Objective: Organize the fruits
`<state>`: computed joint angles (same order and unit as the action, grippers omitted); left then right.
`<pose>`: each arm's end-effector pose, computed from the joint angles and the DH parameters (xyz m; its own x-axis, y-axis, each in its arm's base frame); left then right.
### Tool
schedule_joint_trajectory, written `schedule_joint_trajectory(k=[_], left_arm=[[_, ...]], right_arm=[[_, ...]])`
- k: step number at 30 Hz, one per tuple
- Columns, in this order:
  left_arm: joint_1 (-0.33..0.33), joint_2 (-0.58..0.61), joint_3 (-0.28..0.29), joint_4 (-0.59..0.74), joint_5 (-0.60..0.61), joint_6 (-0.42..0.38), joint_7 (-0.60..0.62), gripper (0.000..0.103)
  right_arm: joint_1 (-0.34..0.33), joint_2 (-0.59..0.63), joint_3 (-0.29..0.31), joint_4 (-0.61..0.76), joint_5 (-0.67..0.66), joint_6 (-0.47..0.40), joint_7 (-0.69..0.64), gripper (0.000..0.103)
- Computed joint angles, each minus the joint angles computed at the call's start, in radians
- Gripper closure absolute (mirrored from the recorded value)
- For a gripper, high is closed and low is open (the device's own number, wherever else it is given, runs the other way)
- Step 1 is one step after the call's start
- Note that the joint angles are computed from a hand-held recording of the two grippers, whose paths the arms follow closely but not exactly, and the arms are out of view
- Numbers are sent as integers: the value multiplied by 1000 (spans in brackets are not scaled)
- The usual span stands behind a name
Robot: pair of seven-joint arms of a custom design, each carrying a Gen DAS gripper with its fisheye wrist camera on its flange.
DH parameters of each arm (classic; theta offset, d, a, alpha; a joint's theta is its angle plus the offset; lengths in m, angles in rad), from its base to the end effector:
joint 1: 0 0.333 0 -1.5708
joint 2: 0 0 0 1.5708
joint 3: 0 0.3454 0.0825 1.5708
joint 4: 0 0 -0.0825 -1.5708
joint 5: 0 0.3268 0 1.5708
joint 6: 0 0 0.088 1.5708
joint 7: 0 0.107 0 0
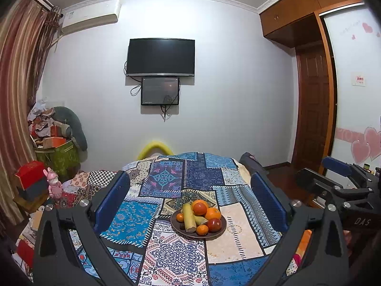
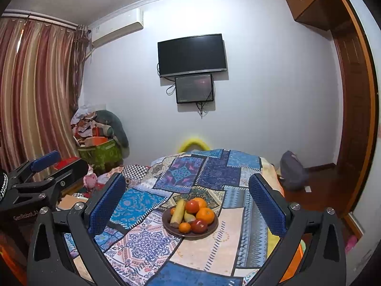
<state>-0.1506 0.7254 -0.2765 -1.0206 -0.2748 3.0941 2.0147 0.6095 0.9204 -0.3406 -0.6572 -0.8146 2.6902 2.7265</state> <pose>0.7240 -0.1904 0.6254 -0.3949 -0.9185 0.0186 -0.1861 0.0602 -0.9807 0.6823 0.3889 0.5847 -0.0062 -0.9993 -0.0374 -0.1850 0.0379 -0.9820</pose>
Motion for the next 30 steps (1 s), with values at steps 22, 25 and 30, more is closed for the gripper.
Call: schedule_joint_trajectory(k=[22, 25, 30], left_arm=[[8, -10, -24, -26, -5, 16, 25, 0], [4, -11, -20, -27, -5, 19, 24, 0], [25, -13, -56, -31, -15, 7, 50, 0]], right_arm=[[9, -16, -9, -23, -18, 10, 27, 0], [8, -16, -7, -22, -21, 9, 29, 0], [7, -15, -4, -21, -22, 9, 29, 0]])
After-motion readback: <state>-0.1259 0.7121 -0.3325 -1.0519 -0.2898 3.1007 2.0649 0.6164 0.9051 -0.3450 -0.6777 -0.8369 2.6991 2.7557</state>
